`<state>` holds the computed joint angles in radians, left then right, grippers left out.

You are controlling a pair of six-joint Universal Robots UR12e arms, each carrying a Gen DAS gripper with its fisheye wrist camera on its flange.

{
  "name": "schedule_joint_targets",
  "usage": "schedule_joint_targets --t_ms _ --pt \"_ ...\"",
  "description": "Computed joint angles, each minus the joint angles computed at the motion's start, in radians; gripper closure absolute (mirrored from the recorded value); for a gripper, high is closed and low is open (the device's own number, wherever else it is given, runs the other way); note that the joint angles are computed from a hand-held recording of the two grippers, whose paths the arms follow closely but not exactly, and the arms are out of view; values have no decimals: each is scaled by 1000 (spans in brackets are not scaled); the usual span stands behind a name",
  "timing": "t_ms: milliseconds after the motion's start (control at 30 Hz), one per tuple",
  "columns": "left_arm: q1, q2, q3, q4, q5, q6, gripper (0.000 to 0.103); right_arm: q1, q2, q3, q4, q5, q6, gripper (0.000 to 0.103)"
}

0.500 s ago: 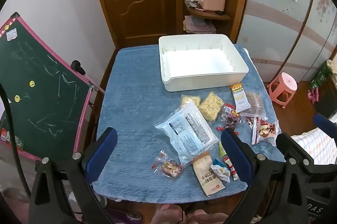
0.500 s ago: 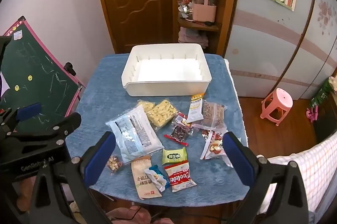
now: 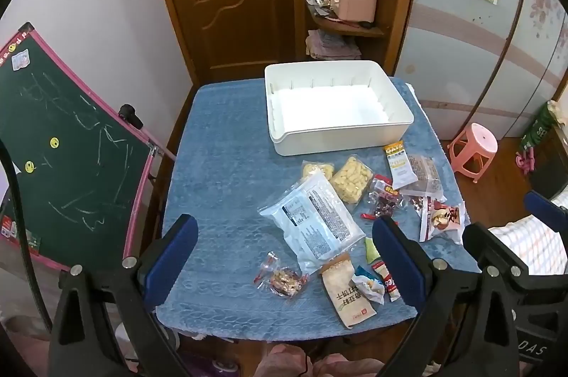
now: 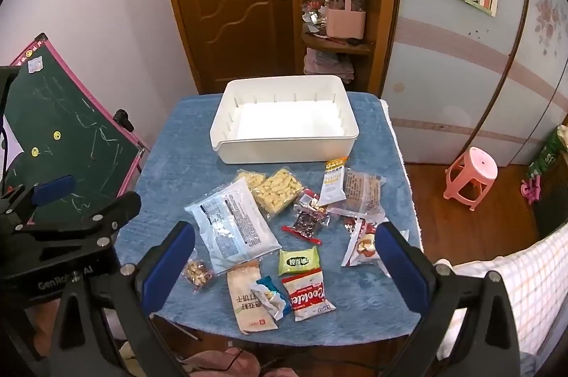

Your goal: Organize snacks

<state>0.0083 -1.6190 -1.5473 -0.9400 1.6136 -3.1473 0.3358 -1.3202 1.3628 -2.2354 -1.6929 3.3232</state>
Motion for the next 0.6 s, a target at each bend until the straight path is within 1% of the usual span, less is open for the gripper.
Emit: schedule_joint_targets --t_ms 67,133,233,600 --pt "-2 1 -3 5 3 -2 5 4 4 -5 2 -4 3 1" --pt "-5 -1 -1 4 8 -3 5 -5 -8 14 -17 10 -1 1" --pt "-2 -2 3 0 5 0 5 -9 -9 16 -18 16 -1 1" --pt "-4 1 5 -4 8 1 5 -3 -16 20 -17 21 14 1"
